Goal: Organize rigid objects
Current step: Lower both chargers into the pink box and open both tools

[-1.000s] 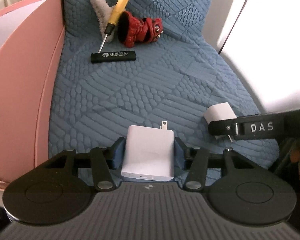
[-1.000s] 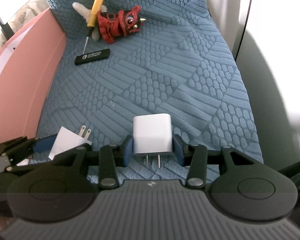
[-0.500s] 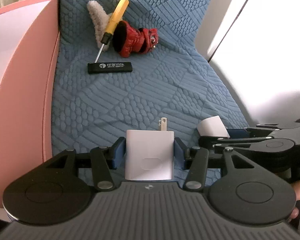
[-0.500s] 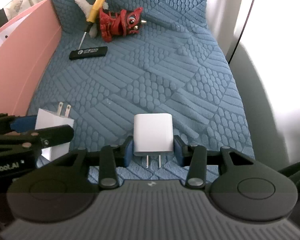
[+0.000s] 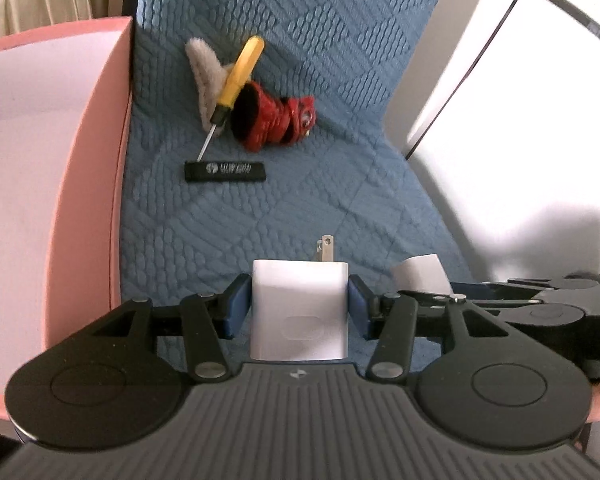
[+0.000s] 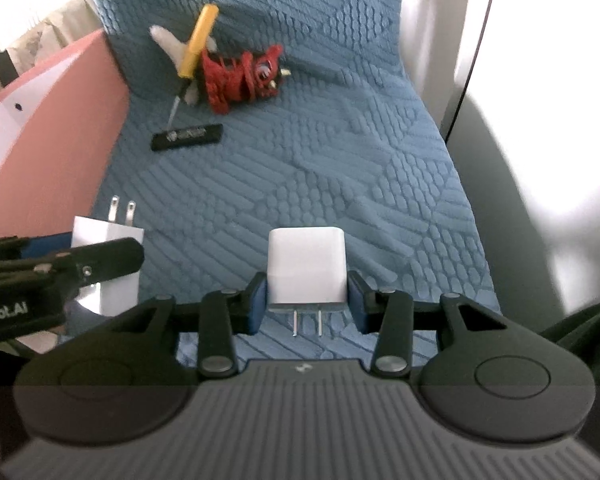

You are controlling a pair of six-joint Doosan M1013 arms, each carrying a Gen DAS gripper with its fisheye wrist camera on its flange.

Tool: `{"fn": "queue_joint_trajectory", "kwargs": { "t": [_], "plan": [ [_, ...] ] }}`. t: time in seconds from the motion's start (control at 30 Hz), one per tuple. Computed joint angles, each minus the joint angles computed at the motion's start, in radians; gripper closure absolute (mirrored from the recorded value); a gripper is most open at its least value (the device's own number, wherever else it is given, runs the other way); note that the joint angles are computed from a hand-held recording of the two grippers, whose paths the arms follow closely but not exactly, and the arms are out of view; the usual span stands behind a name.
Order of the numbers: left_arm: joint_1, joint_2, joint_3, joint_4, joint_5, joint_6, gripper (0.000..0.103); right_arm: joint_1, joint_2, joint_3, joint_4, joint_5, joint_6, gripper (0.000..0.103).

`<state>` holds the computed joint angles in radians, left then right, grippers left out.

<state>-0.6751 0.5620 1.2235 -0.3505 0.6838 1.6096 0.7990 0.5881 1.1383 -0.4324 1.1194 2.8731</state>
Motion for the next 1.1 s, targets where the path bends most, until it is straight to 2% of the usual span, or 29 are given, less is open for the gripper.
{"fn": "queue_joint_trajectory", "kwargs": {
  "t": [0.63,0.93,1.03,1.1],
  "plan": [
    [0.031,-0.07,0.002,-0.036,-0.172,0.009,0.045,0.014,0.015,-0.133,-0.112,-0.018,-0.025,0.058],
    [0.058,-0.087,0.01,0.04,-0.223,-0.079,0.045,0.014,0.071,-0.248,-0.113,-0.032,-0.115,0.058],
    [0.069,-0.094,0.014,0.103,-0.242,-0.142,0.045,0.013,0.099,-0.305,-0.105,-0.042,-0.16,0.058],
    [0.072,-0.103,0.023,0.19,-0.265,-0.215,0.045,0.013,0.12,-0.347,-0.099,-0.047,-0.19,0.058]
  ]
}}
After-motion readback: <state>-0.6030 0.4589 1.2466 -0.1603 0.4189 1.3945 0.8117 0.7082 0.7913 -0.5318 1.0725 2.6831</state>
